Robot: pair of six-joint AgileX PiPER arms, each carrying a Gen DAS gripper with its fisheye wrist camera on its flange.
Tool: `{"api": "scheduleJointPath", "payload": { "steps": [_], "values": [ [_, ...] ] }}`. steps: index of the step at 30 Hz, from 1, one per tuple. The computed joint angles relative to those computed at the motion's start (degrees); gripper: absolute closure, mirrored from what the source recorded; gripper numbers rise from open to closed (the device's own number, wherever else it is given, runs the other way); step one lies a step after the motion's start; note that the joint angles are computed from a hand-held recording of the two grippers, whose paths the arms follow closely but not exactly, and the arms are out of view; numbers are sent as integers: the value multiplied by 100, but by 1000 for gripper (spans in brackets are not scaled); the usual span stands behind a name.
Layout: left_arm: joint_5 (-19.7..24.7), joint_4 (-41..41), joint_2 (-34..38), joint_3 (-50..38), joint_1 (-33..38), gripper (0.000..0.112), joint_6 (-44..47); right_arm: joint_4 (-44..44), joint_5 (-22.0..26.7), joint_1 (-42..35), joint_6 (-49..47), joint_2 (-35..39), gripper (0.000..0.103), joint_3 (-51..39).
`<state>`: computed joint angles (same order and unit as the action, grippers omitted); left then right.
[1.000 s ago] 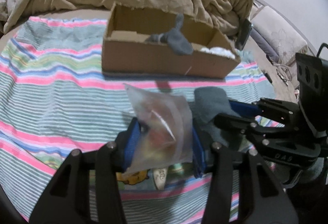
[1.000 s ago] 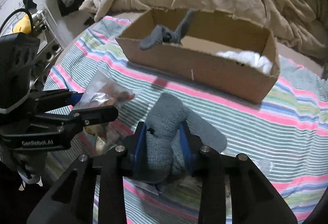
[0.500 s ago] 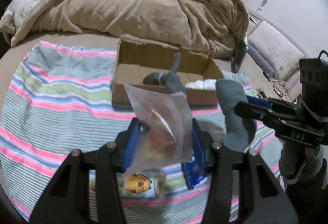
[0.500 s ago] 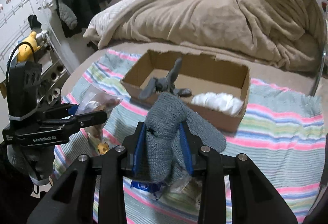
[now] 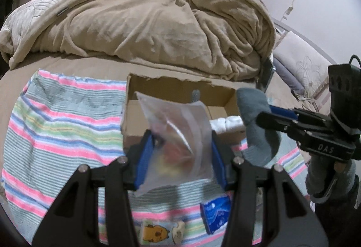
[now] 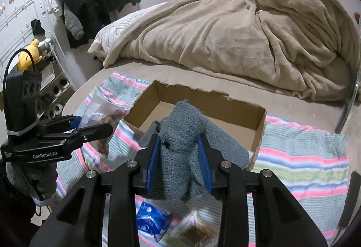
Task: Organize objects
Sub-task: 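Carry snack bag and glove into the box and release both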
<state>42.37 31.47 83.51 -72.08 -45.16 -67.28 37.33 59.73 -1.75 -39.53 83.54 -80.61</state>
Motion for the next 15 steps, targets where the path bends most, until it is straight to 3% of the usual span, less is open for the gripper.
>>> {"api": "scheduleJointPath", "payload": {
  "steps": [15],
  "values": [
    [-463,-870,828,-668,1042,63,1365,-360,-359,386,206,972,67,-878]
  ]
}}
